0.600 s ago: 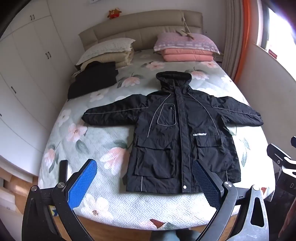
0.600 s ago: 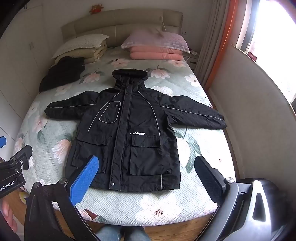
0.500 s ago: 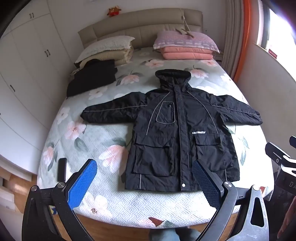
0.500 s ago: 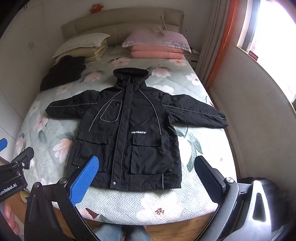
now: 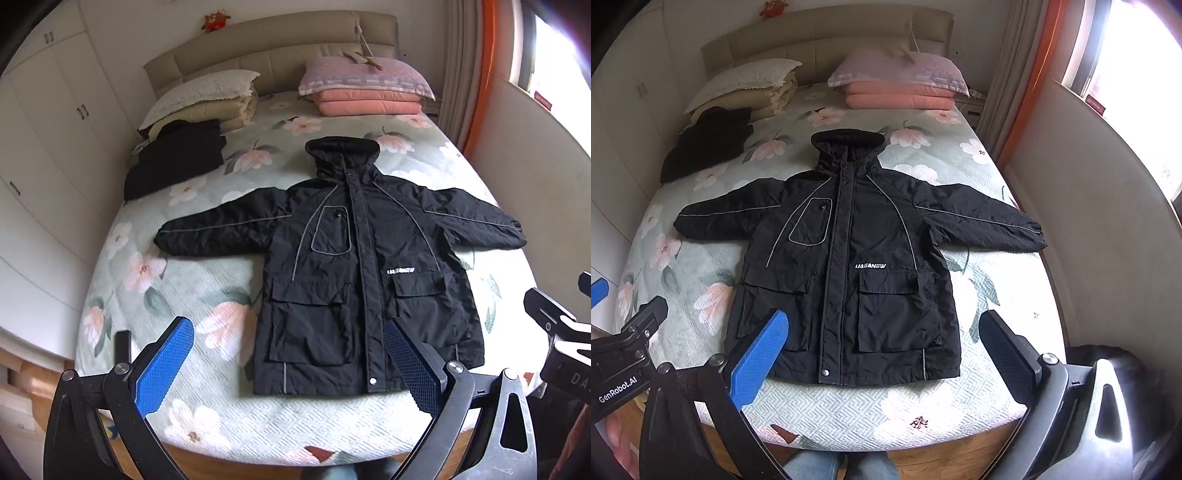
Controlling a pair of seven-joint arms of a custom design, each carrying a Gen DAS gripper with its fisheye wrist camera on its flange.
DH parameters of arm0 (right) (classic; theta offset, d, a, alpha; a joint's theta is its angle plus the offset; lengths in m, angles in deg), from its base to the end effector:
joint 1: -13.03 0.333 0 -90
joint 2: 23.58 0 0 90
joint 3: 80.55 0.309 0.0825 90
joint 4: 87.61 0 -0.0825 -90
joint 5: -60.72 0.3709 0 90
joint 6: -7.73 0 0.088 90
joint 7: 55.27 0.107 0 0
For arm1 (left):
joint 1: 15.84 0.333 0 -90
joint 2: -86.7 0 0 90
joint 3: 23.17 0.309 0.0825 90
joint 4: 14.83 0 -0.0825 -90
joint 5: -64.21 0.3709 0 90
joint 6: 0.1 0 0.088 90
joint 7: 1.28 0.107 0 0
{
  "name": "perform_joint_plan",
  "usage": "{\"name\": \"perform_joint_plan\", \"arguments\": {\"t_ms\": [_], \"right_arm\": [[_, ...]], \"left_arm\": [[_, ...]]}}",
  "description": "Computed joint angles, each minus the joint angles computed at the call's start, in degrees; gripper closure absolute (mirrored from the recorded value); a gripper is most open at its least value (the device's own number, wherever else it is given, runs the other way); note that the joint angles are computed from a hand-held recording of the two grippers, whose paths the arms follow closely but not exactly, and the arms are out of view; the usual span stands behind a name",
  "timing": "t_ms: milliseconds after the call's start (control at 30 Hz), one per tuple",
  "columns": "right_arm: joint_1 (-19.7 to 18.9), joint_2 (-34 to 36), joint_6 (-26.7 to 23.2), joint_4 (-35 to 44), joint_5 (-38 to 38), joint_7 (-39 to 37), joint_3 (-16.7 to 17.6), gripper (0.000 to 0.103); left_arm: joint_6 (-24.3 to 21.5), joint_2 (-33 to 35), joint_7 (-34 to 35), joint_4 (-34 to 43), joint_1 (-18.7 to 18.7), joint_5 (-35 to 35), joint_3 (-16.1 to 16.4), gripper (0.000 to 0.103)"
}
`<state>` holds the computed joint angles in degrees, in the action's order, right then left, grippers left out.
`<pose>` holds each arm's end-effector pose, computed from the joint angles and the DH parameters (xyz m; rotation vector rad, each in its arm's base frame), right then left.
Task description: Fold large clothes
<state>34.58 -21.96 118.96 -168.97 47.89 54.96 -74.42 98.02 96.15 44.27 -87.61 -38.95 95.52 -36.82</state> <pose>0.5186 0.2537 0.7159 -2.0639 1.7613 -0.5327 0.5182 -0.3067 0.6914 -1.9605 1.6995 -0.3118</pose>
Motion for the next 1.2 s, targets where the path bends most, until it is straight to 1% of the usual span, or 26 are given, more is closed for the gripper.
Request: {"name": "perform_joint_plan", "arguments": {"t_ms": [267,400,667,967,1200], "right_arm": [[1.9,4.9,-3.0,6.8,-1.9,2.7,-0.4,0.000],[2.8,6.9,-3.8,8.9,-1.9,3.5,-1.0,0.000],[5.1,11.9,-6.6,15.9,-2.8,5.0,-2.5,0.000],[7.8,19.4,-11.7,26.8,-2.5,5.2,-4.5,0.000],[9.6,25.8,-16.2,36.4,-1.9,5.2,-6.4,0.000]], "left_arm": [[3.0,1.3,4.0,1.6,1.9,-1.1,1.1,0.000],[3.7,2.1,6.0,2.3,2.8,-2.3,1.6,0.000],[5.2,4.7,9.2,4.9,4.0,-3.5,2.6,0.000],[6.3,7.9,13.5,8.0,5.9,-7.4,3.5,0.000],[7.3,8.8,15.7,8.4,6.7,-8.7,4.0,0.000]]}}
